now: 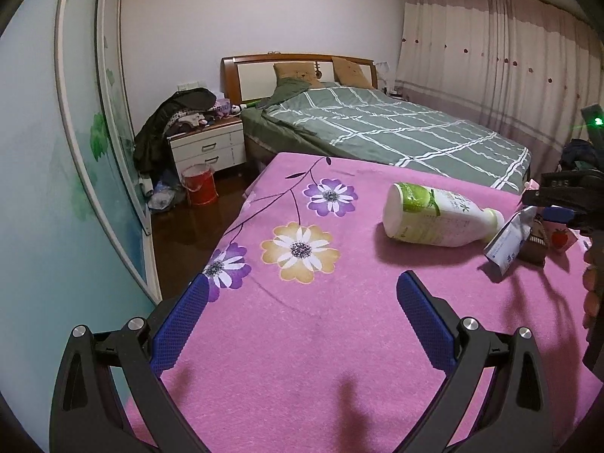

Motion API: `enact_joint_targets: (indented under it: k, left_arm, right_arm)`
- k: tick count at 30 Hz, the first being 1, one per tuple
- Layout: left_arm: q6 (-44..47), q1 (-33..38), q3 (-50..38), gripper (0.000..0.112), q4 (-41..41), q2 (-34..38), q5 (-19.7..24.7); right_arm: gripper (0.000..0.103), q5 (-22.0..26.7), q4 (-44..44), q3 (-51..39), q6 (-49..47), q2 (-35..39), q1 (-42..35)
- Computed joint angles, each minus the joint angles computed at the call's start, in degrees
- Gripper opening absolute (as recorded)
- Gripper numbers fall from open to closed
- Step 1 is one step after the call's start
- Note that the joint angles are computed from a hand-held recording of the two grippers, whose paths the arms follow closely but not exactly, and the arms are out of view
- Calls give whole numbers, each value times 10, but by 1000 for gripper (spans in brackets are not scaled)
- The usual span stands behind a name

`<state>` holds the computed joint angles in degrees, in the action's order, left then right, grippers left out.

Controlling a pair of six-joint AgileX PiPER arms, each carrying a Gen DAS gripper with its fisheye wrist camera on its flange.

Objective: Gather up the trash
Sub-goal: 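Reach the right tool to the white squeeze tube and grasp it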

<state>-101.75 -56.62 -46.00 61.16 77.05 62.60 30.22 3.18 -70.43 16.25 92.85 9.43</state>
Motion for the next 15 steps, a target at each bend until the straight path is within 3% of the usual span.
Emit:
enact_joint_targets:
  k: [9,15]
  left_arm:
    - [3,6,-1,98,-9,-1,-3]
    - [8,6,-4,98,-13,1,-2]
  right_arm:
    - [22,11,6,-28,5,35,7]
    - [18,1,107,13,-84,-3,-17]
